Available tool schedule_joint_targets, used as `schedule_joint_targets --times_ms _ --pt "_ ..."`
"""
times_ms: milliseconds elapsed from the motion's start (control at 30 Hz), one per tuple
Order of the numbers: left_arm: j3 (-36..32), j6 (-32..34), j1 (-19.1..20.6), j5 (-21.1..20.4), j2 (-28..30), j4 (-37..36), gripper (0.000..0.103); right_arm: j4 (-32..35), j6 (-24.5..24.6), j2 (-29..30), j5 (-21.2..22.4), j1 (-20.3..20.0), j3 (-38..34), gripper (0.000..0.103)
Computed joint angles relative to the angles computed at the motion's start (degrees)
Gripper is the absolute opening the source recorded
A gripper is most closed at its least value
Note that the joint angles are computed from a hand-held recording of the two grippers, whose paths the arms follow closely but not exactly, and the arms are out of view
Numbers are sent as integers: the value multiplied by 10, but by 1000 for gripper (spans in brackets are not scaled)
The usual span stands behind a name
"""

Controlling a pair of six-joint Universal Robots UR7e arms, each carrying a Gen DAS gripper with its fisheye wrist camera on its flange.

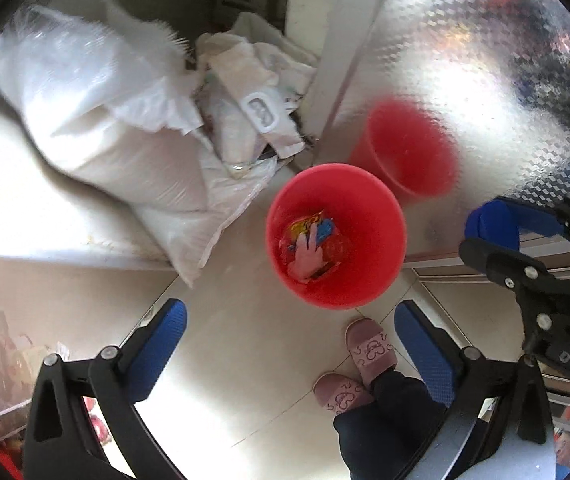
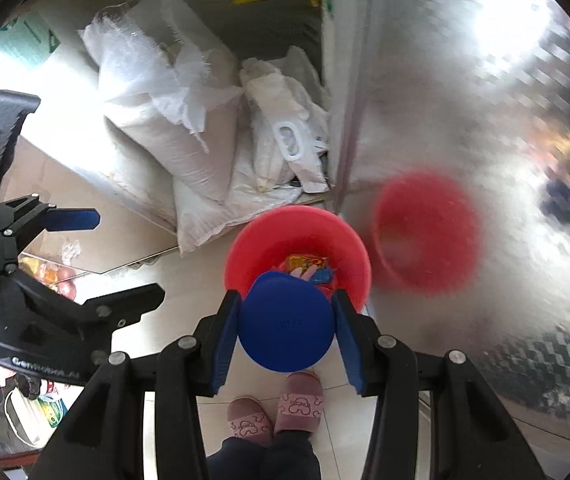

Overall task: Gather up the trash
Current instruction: 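Open the right tool to drop the blue lid into the bucket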

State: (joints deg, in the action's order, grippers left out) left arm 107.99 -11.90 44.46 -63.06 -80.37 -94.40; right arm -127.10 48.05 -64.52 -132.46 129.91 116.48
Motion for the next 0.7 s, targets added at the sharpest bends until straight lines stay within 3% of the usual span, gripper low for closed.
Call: schedule_joint_targets --times_ms 267,600,633,667,700 --pt "16 -40 14 21 -28 14 103 -31 -62 30 15 -13 -9 43" --pt "33 -68 32 31 -29 5 103 -32 -100 53 -2 -42 -3 43" --pt "35 -70 32 35 -29 5 103 -30 -105 54 2 -46 -4 52" --pt "36 -70 31 37 -30 4 103 -39 -113 53 6 -49 -1 68" --pt "38 -72 32 35 -31 3 103 -47 -121 51 6 -49 2 75"
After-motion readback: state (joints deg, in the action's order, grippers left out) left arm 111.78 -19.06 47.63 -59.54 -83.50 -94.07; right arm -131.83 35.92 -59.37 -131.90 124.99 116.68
